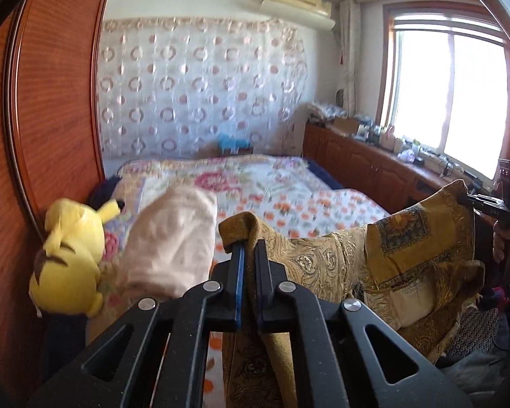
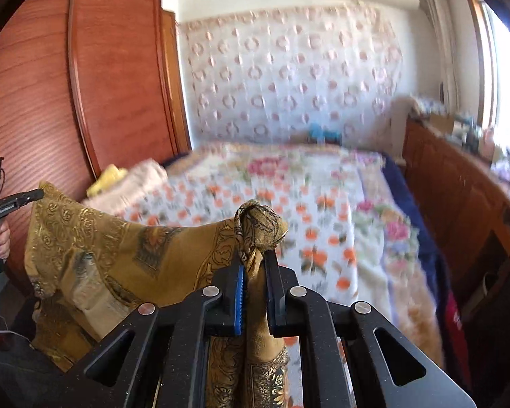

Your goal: Fold small clothes

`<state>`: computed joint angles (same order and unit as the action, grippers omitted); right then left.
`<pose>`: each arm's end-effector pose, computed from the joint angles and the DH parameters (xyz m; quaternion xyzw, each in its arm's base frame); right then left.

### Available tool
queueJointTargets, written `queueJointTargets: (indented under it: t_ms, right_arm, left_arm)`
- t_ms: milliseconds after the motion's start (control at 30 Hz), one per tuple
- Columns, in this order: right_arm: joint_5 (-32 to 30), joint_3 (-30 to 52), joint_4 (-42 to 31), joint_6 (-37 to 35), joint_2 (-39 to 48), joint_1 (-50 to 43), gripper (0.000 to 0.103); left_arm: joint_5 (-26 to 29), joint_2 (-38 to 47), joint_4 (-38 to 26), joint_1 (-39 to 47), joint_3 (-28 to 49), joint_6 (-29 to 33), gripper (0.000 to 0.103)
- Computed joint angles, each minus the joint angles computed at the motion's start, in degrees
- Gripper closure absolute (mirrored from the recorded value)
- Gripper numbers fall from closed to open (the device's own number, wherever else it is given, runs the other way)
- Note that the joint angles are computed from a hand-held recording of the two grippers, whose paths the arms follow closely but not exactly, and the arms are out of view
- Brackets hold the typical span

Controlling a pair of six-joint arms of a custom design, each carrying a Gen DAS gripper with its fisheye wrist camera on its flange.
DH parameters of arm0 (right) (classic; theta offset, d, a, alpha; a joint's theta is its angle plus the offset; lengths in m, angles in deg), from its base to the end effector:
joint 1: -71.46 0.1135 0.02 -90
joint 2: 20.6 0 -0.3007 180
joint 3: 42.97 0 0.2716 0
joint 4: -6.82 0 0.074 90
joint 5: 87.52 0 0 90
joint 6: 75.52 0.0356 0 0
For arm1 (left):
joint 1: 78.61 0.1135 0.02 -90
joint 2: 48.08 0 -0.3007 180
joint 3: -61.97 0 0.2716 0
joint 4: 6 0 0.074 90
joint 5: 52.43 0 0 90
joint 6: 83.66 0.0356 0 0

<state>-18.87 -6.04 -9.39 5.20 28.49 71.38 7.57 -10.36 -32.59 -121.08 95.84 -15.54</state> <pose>0.1829 0.0127 0.2326 -0.1623 0.8336 0.1175 0.5147 0.1179 -0.0838 0.2261 0.0234 0.8478 -0.0653 0.5257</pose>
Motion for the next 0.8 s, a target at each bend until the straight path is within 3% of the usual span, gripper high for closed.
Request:
queueJointTargets:
  t_ms: [67,167,267,367,400,500,567,633,667,800]
  right_arm:
    - [-0.4,3.2,-4.2,-1.6,-3.9,-0.7,0.093]
    - [3.5,10.8,-6.1,-3.3,-1.9,1.5,0.093]
    - [8.2,20.9,-5.5,-3.6,6.3,4.2,0.093]
    - [14.2,32.7,-4.7,-2.7,20.5,6.7,0.093]
    - [16.3,36.8,-6.1,-2.9,25.9,7.5,0.093]
    - [19.9,46.2,-10.3,2.3,40.3,7.7,0.070]
    - [21.0,44.8,-7.5,5.3,43.6,7.3,0.066]
    - [20.0,40.0,-1.7,6.6,44.6,6.8,0.060]
    - [19.0,37.8,0.5,7.0,45.1,6.4,0.058]
    - [17.3,32.8,4.3,4.5,48.5,6.1,0.057]
  left_arm:
    - [1.3,1.5,0.0,3.1,4.0,4.2,0.097]
    - [6.6,8.9,2.8,12.6,12.8,12.3,0.097]
    - [13.1,18.9,4.9,22.6,22.6,17.2,0.097]
    - [14.0,31.4,11.6,29.2,29.9,20.2,0.096]
    - [14.8,34.4,12.4,30.5,31.1,20.4,0.093]
    - [23.3,46.9,13.9,36.2,34.6,17.3,0.059]
    - [25.8,50.7,18.4,37.0,31.5,17.3,0.057]
    - [25.8,53.1,21.7,36.3,28.4,17.5,0.038]
    - [26.4,54.9,23.9,36.7,26.4,17.9,0.034]
    - [26.5,58.3,26.3,34.9,22.5,17.5,0.033]
